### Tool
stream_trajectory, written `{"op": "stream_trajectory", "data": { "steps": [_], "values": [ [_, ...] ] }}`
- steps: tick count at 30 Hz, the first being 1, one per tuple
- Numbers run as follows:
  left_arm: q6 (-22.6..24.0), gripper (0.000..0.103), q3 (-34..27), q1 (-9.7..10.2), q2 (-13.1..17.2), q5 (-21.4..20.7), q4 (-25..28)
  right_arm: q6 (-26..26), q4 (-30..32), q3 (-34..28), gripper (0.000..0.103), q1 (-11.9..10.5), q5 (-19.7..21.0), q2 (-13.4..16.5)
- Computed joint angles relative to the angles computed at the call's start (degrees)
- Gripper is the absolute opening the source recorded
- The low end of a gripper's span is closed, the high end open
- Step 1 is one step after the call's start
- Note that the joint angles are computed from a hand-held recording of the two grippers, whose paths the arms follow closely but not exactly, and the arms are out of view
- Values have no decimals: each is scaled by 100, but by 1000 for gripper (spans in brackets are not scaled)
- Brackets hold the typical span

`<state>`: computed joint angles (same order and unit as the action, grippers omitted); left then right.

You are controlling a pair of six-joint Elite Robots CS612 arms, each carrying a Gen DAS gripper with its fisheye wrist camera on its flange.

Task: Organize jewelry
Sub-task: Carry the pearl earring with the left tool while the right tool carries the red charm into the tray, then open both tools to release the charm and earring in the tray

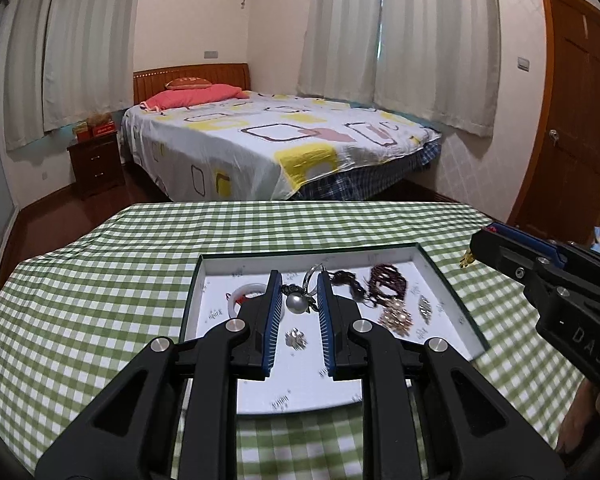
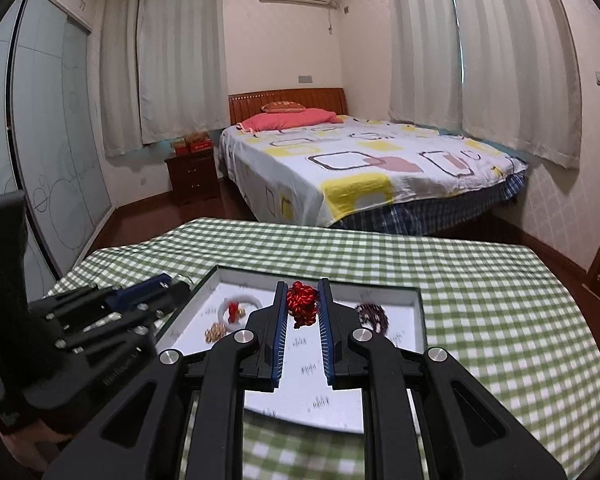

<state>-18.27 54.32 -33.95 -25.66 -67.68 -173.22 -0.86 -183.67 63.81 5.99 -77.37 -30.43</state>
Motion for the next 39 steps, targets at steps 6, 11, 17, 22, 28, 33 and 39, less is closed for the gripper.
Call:
{"op": "stream_trajectory", "data": {
  "steps": [6, 11, 17, 22, 28, 33, 39],
  "values": [
    [-229, 18, -459, 80, 323, -119, 747, 21, 625, -487, 16, 53, -25, 376],
    [-386, 18, -679, 133, 534, -249, 1290, -58, 1394, -863, 16, 92, -136, 667],
    [-439, 18, -940, 180, 704, -374, 1705, -123, 1961, -1143, 16, 112, -216, 842],
    [-540, 18, -1053, 215, 762, -543, 1960, -132, 2195, -1237, 16, 125, -233, 897],
    [-650, 21, -1076, 242, 768, -620, 2068, -101, 2188, -1236, 18, 125, -273, 899],
    [-661, 41, -1066, 232, 765, -572, 2057, -30, 2151, -1215, 42, 125, -320, 897],
    [-718, 51, -985, 232, 724, -565, 2001, -49, 2050, -1108, 48, 131, -402, 854]
  ]
}}
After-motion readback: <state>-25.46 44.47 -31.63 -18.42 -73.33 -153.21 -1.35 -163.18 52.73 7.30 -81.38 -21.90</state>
